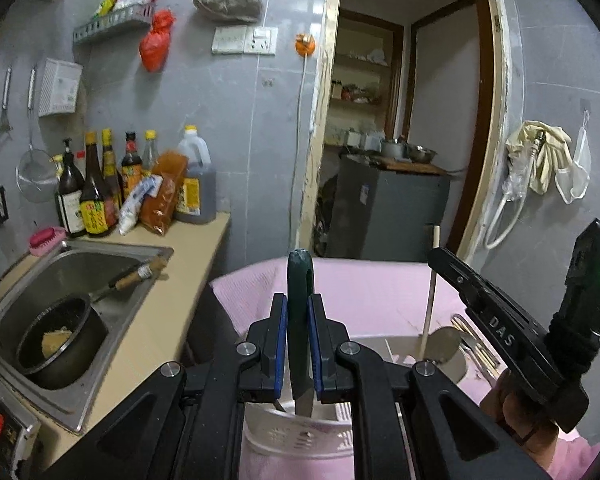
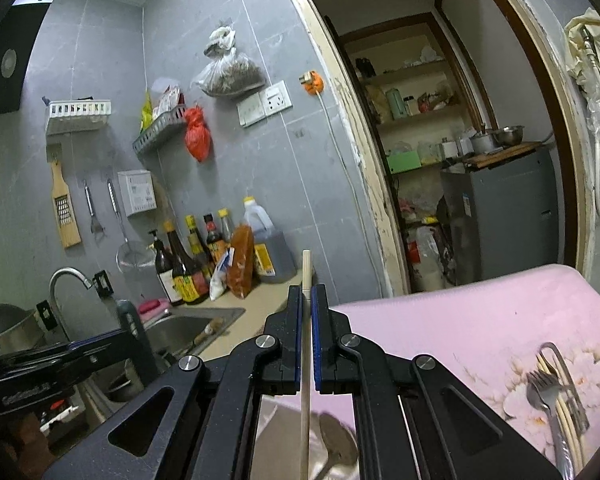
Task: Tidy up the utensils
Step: 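Lower the knife and chopstick into the caddy and open both tools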
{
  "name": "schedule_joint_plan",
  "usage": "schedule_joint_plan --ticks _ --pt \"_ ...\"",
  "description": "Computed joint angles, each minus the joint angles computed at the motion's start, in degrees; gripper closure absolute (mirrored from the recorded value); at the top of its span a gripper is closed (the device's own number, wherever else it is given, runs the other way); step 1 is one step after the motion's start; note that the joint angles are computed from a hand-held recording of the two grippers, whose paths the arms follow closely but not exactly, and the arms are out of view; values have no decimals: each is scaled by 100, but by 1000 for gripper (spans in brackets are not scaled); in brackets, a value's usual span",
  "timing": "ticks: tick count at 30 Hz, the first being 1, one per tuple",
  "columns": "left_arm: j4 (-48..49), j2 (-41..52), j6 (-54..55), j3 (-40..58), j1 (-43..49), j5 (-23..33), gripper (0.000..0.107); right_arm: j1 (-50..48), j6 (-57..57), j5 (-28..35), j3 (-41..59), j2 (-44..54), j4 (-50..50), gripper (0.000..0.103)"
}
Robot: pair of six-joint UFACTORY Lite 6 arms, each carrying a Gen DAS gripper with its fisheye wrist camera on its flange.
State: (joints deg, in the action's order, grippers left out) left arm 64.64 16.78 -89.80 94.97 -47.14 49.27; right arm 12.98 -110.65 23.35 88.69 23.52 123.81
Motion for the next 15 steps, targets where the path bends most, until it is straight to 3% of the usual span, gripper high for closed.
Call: schedule_joint_plan --ticks 7,12,15 --pt "-811 -77 384 112 233 -428 96 -276 1838 143 -94 -276 -1984 98" --pt "-1160 -52 486 252 265 -429 93 -530 2798 419 -95 -477 -2926 80" --pt "-1172 41 486 428 162 -298 85 -717 3335 684 -12 -575 -3478 77"
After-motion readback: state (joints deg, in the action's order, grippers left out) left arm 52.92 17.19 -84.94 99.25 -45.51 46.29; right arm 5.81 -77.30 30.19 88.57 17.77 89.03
